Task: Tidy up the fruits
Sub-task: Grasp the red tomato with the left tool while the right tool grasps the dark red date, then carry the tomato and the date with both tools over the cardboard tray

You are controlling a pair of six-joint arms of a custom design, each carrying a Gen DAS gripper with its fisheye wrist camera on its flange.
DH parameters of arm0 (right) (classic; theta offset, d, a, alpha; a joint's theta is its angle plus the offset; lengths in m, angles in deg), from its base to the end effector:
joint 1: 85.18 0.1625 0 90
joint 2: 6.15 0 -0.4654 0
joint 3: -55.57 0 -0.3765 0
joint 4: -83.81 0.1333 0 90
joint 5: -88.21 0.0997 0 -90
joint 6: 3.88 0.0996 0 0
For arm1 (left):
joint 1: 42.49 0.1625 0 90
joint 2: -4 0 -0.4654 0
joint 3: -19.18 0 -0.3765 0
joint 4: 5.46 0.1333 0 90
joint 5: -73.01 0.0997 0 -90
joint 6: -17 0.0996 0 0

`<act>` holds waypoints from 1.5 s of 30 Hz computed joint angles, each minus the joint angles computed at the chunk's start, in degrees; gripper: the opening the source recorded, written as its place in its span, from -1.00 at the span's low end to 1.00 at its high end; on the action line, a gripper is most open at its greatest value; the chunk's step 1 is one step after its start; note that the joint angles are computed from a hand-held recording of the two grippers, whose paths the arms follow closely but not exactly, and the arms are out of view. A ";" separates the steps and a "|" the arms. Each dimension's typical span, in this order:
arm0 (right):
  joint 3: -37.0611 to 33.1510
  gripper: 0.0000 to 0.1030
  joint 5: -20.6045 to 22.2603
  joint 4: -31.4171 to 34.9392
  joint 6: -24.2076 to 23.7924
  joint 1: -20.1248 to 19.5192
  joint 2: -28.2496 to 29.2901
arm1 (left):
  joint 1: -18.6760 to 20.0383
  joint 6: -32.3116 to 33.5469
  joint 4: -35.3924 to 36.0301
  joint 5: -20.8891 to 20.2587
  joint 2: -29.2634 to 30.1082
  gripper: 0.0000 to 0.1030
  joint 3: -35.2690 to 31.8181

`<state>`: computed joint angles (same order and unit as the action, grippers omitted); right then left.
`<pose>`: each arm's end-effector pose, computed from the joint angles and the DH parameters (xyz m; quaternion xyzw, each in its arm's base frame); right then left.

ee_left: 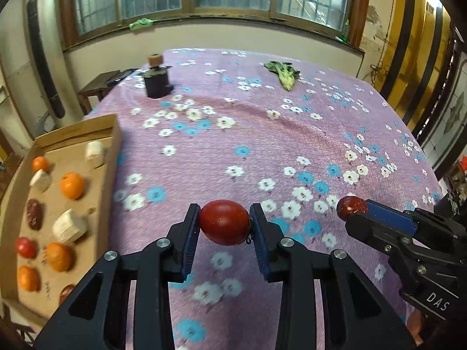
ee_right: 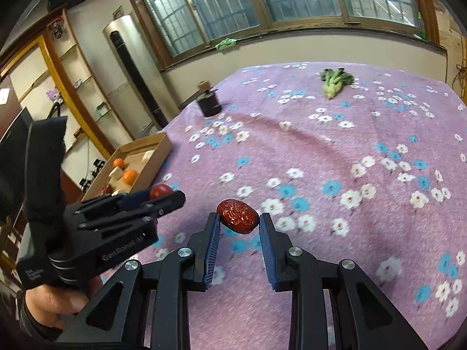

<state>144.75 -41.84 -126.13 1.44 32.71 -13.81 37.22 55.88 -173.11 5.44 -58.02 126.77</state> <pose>0.3616 -0.5353 -0.1456 0.0631 -0.8921 0.3887 0.2215 0.0586 -0.6360 0.2796 0.3433 0.8796 -0.2165 0.2481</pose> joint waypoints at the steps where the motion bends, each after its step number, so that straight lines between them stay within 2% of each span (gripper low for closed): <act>1: -0.21 -0.46 0.20 0.14 -0.05 0.30 0.26 | 0.24 0.21 -0.43 0.08 -0.45 -0.38 0.31; 18: -4.35 -0.46 2.06 4.75 0.82 3.12 3.67 | 3.33 1.33 -1.42 -0.35 -3.69 -0.38 1.45; 45: -10.73 -0.46 3.02 12.11 0.43 4.37 6.37 | 6.69 0.96 0.61 -1.81 -5.07 -0.38 -0.96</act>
